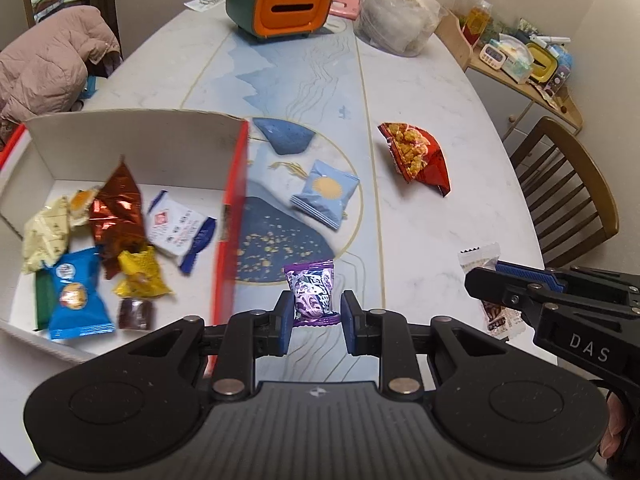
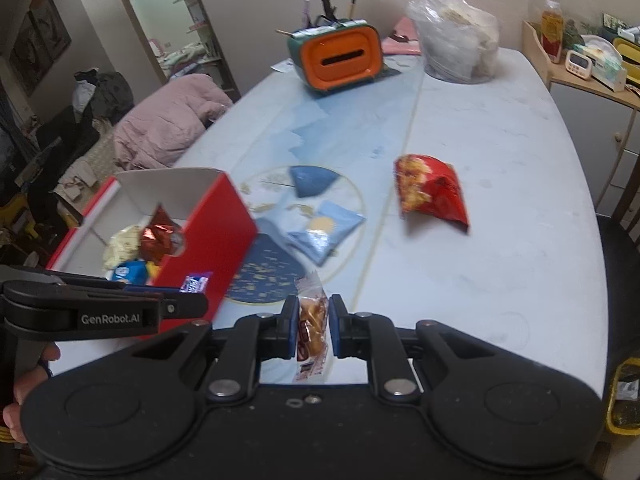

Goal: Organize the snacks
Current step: 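Carry the purple candy and small orange candy with both tools over the box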

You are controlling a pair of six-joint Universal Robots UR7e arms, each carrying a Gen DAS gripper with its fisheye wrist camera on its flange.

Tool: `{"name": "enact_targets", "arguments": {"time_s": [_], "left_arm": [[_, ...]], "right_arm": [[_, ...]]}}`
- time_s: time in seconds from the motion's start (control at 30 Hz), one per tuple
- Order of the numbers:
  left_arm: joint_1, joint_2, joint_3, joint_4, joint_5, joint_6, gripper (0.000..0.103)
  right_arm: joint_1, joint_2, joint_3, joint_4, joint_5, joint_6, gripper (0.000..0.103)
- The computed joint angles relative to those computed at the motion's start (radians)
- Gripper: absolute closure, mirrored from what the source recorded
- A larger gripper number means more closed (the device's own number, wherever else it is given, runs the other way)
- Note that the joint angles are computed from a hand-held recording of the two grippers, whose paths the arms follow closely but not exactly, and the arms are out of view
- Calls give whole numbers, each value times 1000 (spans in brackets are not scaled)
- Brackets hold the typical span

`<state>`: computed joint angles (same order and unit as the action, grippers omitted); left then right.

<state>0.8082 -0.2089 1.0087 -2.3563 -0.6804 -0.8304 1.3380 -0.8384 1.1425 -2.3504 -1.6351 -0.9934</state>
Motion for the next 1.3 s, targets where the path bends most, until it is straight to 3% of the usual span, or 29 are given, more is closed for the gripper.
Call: {"name": "enact_targets", "arguments": {"time_s": [0.27,0.73,1.0,1.3], "left_arm": [[-14,-122,193,-104,21,-3,79],[-9,-311,454,-157,84,-59,79],[14,-410,556,-111,128,-119,79],[73,-444,555,37,130,-146,79]], "right_arm": [[34,-49,128,-60,24,4,89],[106,-39,258,-153,7,11,89],[143,5,293,-212,-42,3,89],[169,73,282,-256,-123,7,89]]}}
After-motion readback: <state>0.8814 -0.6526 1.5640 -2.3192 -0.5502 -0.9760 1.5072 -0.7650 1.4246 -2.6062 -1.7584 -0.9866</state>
